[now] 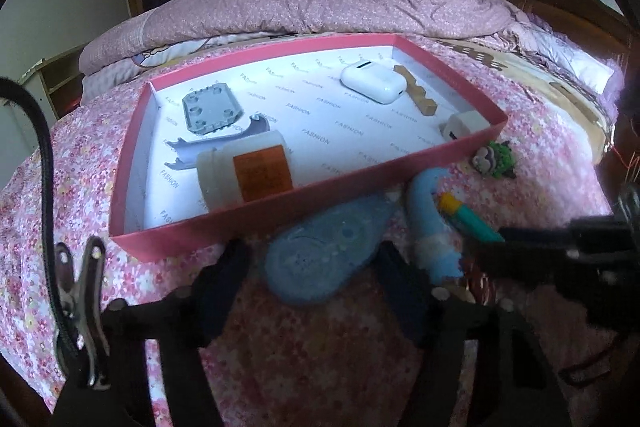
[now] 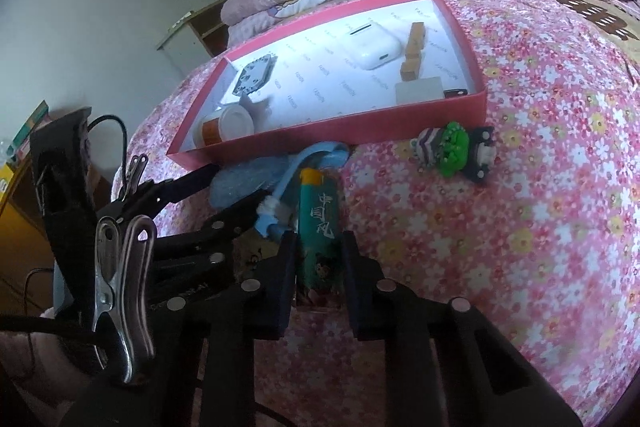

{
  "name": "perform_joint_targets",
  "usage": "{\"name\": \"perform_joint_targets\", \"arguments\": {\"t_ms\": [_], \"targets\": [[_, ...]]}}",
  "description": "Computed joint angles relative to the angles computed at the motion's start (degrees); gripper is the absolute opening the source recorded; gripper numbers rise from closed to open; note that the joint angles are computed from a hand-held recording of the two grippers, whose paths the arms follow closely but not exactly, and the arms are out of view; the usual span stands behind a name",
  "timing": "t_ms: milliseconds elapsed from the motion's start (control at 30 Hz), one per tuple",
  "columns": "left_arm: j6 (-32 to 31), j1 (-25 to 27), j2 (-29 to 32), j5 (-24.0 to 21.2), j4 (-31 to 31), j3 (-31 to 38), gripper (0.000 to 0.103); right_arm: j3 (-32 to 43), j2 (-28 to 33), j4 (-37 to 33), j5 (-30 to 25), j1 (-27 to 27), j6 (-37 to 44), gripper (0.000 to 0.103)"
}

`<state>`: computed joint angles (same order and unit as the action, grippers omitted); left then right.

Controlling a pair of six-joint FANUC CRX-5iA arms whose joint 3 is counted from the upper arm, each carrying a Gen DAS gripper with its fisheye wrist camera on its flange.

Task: Organize rigid objects
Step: 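Grasp the green lighter with the right gripper while the left gripper reaches the blue correction tape, then grasp the blue correction-tape dispenser with the left gripper and lift it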

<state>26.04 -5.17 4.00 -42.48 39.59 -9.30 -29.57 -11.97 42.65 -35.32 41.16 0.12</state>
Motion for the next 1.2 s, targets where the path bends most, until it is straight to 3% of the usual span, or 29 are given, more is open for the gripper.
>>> {"name": "perform_joint_targets", "arguments": {"t_ms": [200,333,567,767,933,1067,1200], "targets": [[2.48,2.19,-1.24,-0.51,-2.33,-0.47,0.068,-1.87,-2.16,1.78,-4.08,0.88,-4.01,0.022],[6.48,3.93,-1.82,0.35,-4.76,-0.53,0.08,-3.12,-3.93,0.42,-4.44,1.1,-3.25,0.022],[9.02,6.37,0.13,-5.72,-1.07,1.51,0.084,-5.56,-5.18,3.49,-4.53,2.32,-5.06,0.023],[10.21,5.2,2.16,-7.67,0.26,3.86,0.089,-7.04,-4.24,10.13,-4.68,3.2,-9.11,0.038],[11.44,3.7,1.97,-5.33,0.52,3.1,0.095,-6.22,-3.41,10.42,-5.96,3.66,-8.32,0.042],[12.27,2.37,1.44,-2.45,-0.03,2.07,0.099,-5.0,-2.81,11.67,-13.09,5.66,-11.74,0.042],[13.36,0.52,0.69,2.28,-3.2,0.99,0.1,-5.11,-3.52,12.07,-14.73,6.03,-12.67,0.043]]}}
